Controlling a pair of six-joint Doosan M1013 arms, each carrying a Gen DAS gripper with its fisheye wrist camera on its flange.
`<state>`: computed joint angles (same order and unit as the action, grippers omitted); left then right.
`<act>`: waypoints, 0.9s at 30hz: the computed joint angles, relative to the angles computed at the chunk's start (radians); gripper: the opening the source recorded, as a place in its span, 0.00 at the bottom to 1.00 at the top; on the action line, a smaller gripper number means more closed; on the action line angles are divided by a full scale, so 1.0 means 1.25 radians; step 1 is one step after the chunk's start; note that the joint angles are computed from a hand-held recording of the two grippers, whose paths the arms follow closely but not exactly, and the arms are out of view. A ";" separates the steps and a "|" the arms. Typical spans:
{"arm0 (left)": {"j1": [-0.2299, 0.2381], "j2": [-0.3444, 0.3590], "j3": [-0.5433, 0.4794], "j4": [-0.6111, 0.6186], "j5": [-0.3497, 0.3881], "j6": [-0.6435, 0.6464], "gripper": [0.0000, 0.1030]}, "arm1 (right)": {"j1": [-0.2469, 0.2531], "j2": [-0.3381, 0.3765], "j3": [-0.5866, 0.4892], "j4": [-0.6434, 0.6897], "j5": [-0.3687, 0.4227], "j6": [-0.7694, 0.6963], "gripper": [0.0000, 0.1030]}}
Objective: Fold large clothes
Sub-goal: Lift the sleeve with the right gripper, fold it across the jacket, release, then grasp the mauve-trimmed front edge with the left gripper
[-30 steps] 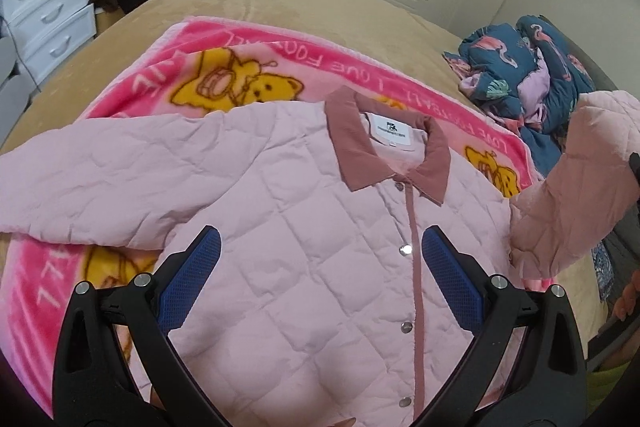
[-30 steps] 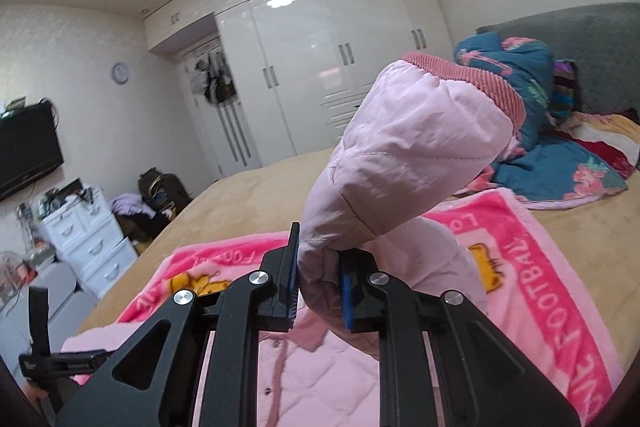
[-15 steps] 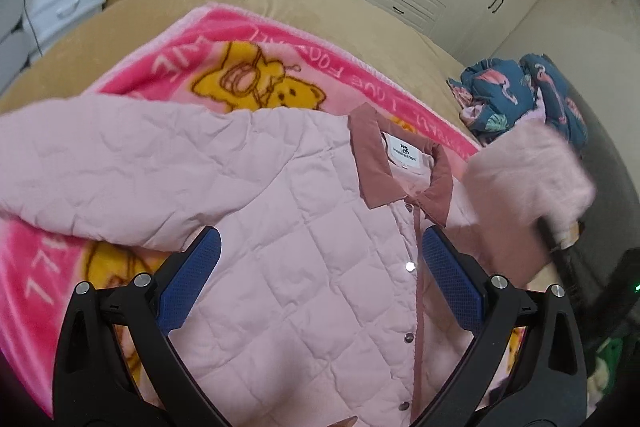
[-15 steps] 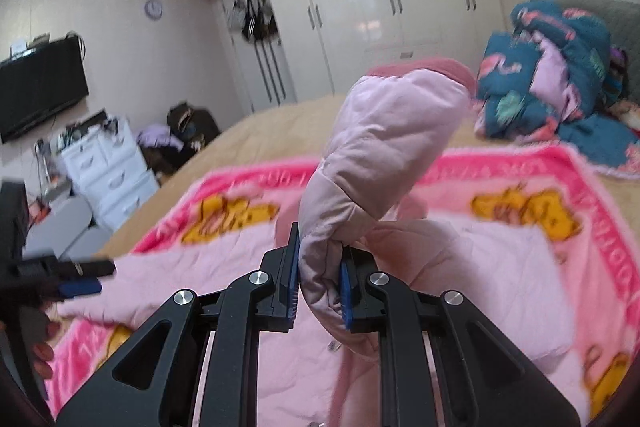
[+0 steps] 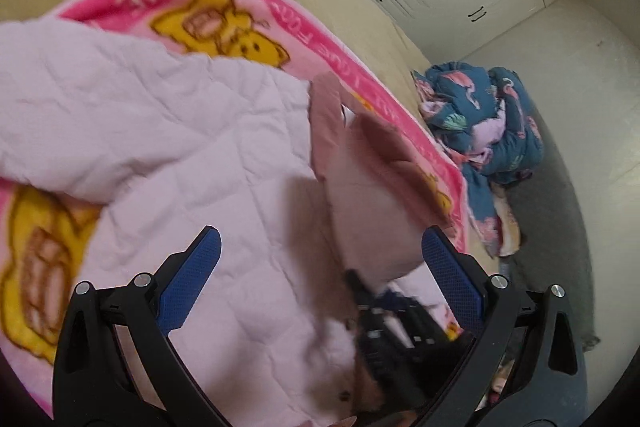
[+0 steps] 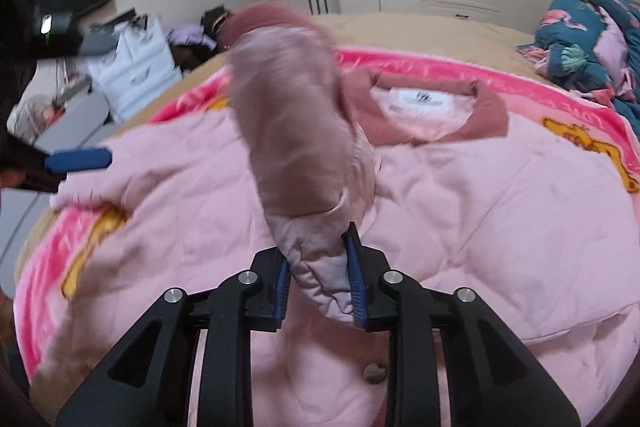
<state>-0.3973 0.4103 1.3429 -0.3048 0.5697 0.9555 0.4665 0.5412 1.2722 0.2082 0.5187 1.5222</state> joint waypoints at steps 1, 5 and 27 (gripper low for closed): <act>-0.001 0.002 -0.001 -0.009 0.002 0.005 0.92 | 0.001 0.003 -0.003 0.005 0.011 -0.008 0.30; -0.002 0.011 -0.002 -0.050 0.005 0.037 0.92 | -0.002 0.014 -0.014 0.072 0.061 -0.060 0.57; -0.017 0.073 -0.001 -0.134 0.028 0.104 0.61 | -0.099 -0.131 0.164 0.122 -0.039 0.030 0.86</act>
